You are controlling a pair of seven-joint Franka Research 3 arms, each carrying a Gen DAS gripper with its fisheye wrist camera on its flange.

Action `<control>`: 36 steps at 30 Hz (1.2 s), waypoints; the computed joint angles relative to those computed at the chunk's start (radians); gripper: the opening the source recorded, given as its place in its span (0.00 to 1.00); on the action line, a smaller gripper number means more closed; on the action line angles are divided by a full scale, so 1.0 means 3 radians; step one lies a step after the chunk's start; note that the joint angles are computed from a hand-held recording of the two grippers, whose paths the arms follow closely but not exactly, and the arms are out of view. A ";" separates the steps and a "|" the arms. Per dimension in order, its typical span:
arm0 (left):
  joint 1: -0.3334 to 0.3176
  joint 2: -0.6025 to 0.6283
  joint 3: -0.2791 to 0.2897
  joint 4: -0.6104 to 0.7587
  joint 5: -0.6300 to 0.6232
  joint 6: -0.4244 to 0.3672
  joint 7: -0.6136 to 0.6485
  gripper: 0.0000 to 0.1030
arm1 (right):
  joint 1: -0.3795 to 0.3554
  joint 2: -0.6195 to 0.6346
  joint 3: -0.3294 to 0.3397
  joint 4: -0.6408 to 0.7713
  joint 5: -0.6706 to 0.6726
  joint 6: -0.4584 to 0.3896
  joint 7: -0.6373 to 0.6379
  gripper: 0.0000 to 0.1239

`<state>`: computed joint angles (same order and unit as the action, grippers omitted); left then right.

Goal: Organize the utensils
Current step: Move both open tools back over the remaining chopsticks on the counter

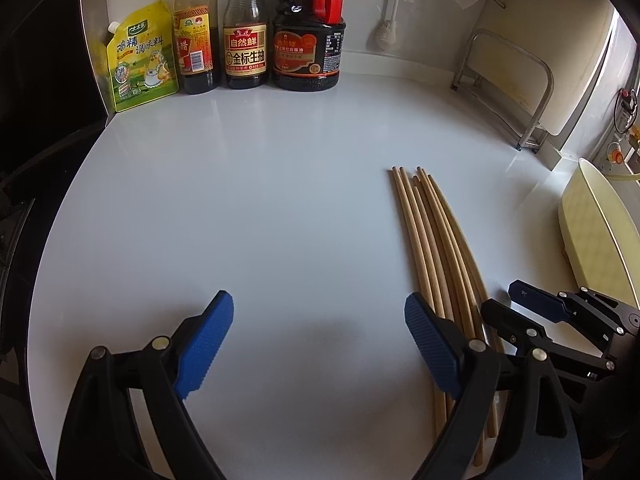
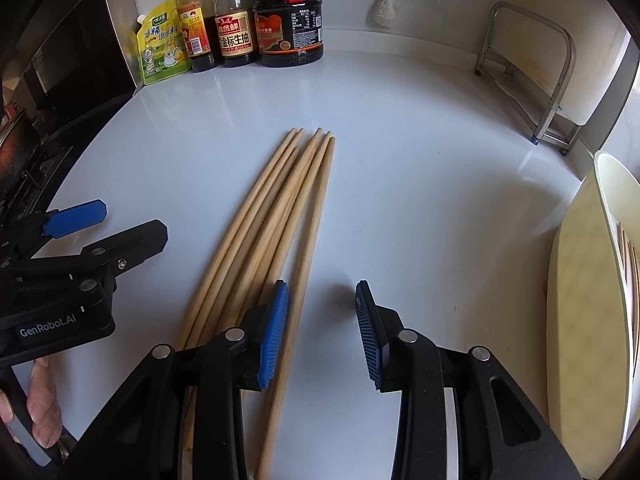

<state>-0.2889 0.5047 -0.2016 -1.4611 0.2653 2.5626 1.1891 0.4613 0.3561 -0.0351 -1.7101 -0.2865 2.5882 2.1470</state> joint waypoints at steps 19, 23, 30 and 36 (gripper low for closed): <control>-0.0114 0.0103 -0.0023 0.0114 0.0036 -0.0137 0.0059 0.86 | -0.0122 -0.0130 0.0002 -0.0181 0.0124 0.0083 -0.0015 0.27; -0.0166 0.0157 -0.0002 0.0188 0.0077 -0.0197 0.0052 0.86 | -0.0149 -0.0137 0.0010 -0.0194 0.0150 0.0097 -0.0030 0.27; -0.0220 0.0152 0.0051 0.0178 0.0207 -0.0170 -0.0023 0.88 | -0.0168 -0.0153 0.0012 -0.0221 0.0174 0.0120 -0.0031 0.27; -0.0197 0.0141 0.0047 0.0161 0.0210 -0.0165 -0.0040 0.89 | -0.0173 -0.0160 0.0014 -0.0236 0.0178 0.0133 -0.0043 0.27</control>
